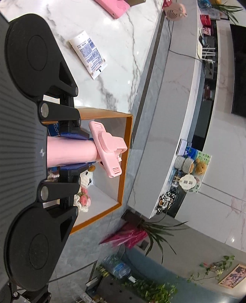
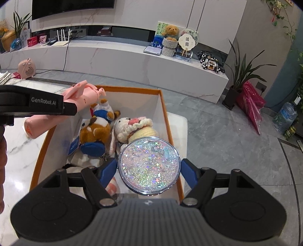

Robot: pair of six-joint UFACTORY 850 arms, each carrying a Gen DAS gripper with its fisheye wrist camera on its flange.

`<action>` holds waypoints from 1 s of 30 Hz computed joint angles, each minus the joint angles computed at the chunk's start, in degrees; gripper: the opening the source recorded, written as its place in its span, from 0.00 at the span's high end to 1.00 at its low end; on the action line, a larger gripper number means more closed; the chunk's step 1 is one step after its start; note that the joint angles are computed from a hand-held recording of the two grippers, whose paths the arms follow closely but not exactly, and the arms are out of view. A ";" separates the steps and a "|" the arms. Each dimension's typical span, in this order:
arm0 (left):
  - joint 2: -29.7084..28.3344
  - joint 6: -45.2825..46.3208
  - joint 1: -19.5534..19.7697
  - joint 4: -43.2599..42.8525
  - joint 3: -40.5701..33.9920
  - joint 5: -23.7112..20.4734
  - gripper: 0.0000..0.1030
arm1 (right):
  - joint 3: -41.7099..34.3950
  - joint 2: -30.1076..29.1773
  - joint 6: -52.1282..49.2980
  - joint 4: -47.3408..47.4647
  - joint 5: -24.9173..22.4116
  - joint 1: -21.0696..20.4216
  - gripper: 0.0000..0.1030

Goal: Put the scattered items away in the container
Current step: 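Lower the selfie stick and mirror into the orange box and open both tools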

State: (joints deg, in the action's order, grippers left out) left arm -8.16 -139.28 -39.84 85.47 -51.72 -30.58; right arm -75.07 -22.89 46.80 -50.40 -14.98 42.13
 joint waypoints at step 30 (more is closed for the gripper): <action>-2.48 14.30 0.05 -10.09 -2.43 1.67 0.37 | -5.09 -7.03 -29.29 19.95 -4.54 -0.07 0.24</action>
